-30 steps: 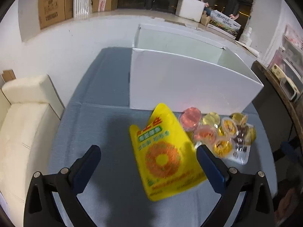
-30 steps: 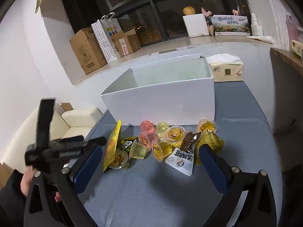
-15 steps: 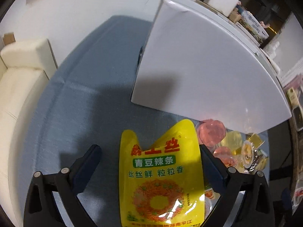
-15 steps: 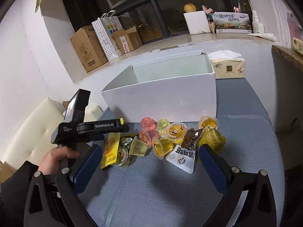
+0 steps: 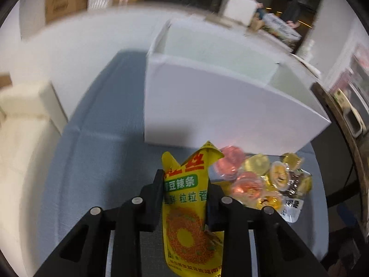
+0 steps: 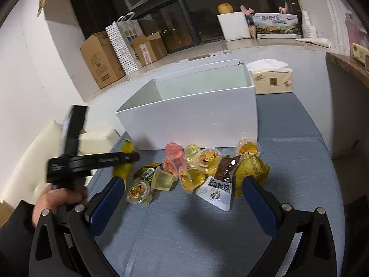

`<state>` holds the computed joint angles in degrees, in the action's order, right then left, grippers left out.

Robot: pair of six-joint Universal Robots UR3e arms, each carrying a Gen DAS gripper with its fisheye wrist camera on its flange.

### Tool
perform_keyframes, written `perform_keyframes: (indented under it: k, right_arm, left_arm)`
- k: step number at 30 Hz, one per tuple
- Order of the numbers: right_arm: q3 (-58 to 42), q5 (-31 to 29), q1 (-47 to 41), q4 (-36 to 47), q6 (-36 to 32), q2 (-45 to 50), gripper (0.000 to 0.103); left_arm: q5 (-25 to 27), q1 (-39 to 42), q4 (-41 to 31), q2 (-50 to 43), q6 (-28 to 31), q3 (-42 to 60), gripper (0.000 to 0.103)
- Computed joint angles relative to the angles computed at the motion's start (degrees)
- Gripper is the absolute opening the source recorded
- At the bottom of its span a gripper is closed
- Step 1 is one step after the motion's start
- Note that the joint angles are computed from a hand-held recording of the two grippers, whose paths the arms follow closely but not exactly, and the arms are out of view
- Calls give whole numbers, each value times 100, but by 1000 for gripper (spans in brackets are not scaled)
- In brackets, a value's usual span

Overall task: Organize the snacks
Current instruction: 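Grasp the yellow bean-snack bag with the left tool, then grasp pink and yellow jelly cups with the right tool while the left tool holds the yellow bag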

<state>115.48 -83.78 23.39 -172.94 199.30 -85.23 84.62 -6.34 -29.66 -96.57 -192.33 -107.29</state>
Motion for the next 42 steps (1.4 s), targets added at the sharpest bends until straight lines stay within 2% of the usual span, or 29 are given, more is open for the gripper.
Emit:
perform_keyframes:
  k: [3, 6, 13, 16, 19, 21, 25, 28, 30, 32, 35, 40, 42]
  right_arm:
    - [-74, 27, -47, 189, 61, 57, 103]
    - [-347, 40, 15, 523, -53, 280, 103]
    - [-1387, 300, 301, 1107, -268, 1321, 103]
    - [-1698, 170, 442, 1117, -246, 1648, 103]
    - [-1679, -236, 493, 987, -99, 1696, 103]
    - [-1564, -78, 298, 926, 35, 1657, 102]
    - [-1822, 90, 94, 1239, 30, 1921, 76]
    - [-2146, -179, 225, 1285, -247, 2212, 73]
    - [-2256, -8, 191, 1301, -379, 2335, 60]
    - [-2381, -311, 317, 1326, -540, 2448, 40]
    - [-2239, -75, 244, 1231, -607, 2362, 38]
    - [-1954, -3, 226, 1083, -649, 2118, 36]
    - [-1836, -13, 238, 1059, -662, 1981, 27]
  left_arm:
    - [-192, 77, 142, 269, 78, -192, 32]
    - [-524, 205, 283, 923, 116, -674, 32]
    - [-570, 472, 501, 2097, 461, -1680, 32]
    - [-758, 703, 446, 2486, 569, -2023, 32]
    - [-866, 828, 599, 2592, 637, -2289, 32]
    - [-964, 919, 558, 2698, 682, -2363, 32]
    - [-1018, 934, 567, 2773, 703, -2409, 32]
    - [-1018, 911, 585, 2744, 760, -2413, 32]
    - [-1039, 947, 570, 2755, 777, -2423, 32]
    - [-1090, 997, 550, 2776, 805, -2443, 32]
    - [-1109, 1019, 563, 2794, 829, -2459, 32]
    - [-1079, 978, 590, 2778, 833, -2463, 32]
    - [-1095, 997, 590, 2780, 843, -2469, 32]
